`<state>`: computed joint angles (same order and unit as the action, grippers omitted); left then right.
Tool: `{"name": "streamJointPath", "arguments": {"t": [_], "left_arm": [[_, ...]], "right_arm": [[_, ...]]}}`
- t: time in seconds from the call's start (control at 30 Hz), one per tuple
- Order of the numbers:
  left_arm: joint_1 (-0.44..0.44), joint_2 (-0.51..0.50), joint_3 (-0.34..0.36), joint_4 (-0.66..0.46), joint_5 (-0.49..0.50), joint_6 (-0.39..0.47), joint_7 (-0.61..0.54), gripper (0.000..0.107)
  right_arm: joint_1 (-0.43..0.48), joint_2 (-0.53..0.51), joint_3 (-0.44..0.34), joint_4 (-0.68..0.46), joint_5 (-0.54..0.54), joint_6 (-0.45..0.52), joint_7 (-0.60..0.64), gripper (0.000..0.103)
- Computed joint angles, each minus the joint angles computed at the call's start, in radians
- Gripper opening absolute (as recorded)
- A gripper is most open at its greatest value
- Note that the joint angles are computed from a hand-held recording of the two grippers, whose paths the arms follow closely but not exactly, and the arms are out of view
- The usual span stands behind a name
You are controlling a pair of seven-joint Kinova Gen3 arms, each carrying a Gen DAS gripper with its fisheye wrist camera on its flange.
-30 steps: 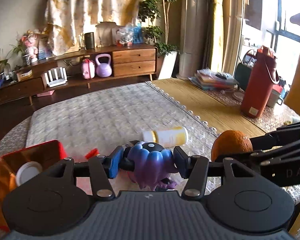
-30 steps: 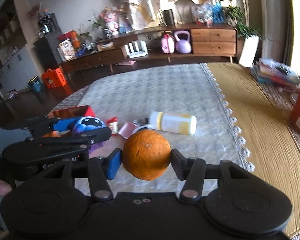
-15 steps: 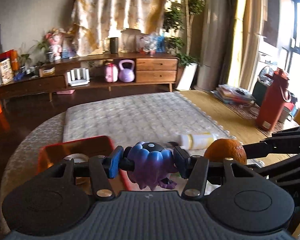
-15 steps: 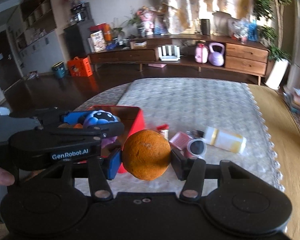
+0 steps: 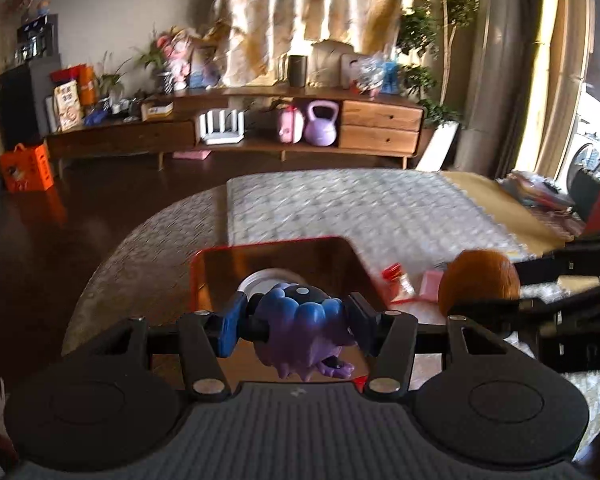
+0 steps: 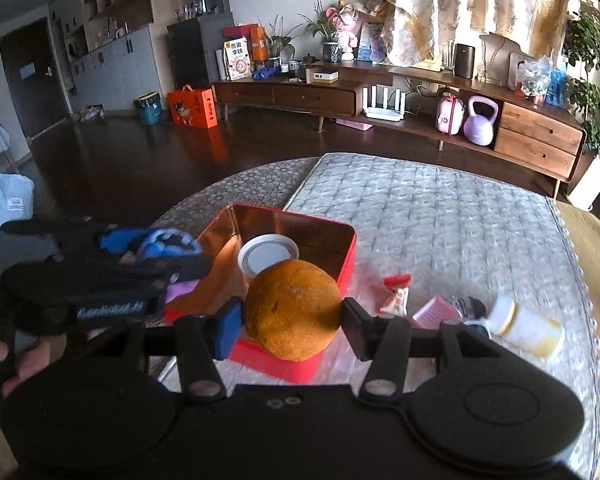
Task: Organize rigid objects
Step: 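Carry the octopus toy over the red box with the left tool while the right tool carries the orange, then open the left tool to drop the octopus in the box while the right tool releases the orange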
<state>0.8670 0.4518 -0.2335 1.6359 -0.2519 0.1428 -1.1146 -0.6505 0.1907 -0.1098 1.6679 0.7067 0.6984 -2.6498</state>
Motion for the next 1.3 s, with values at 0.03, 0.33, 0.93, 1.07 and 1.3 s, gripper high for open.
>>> {"name": "streamJointPath", "arguments": {"t": [0.03,0.33,0.93,1.07,1.3], "left_arm": [[-0.010,0.005,0.006,-0.001,0.002,0.003,-0.003,0.054],[-0.136,0.077,0.125,-0.064,0.027,0.057,-0.074,0.054],[-0.173,0.188,0.173,-0.178,0.038,0.132,-0.142,0.054],[-0.184,0.206,0.181,-0.202,0.046,0.145,-0.148,0.054],[-0.192,0.235,0.184,-0.239,0.051,0.158,-0.153,0.054]], "right_arm": [[0.009,0.016,0.000,-0.015,-0.009,-0.003,0.020,0.053],[0.023,0.175,0.049,-0.174,-0.118,0.034,0.214,0.053],[0.054,0.387,0.108,-0.429,-0.350,0.170,0.493,0.053],[0.057,0.406,0.119,-0.446,-0.363,0.162,0.494,0.053],[0.043,0.421,0.141,-0.451,-0.349,0.137,0.484,0.053]]}}
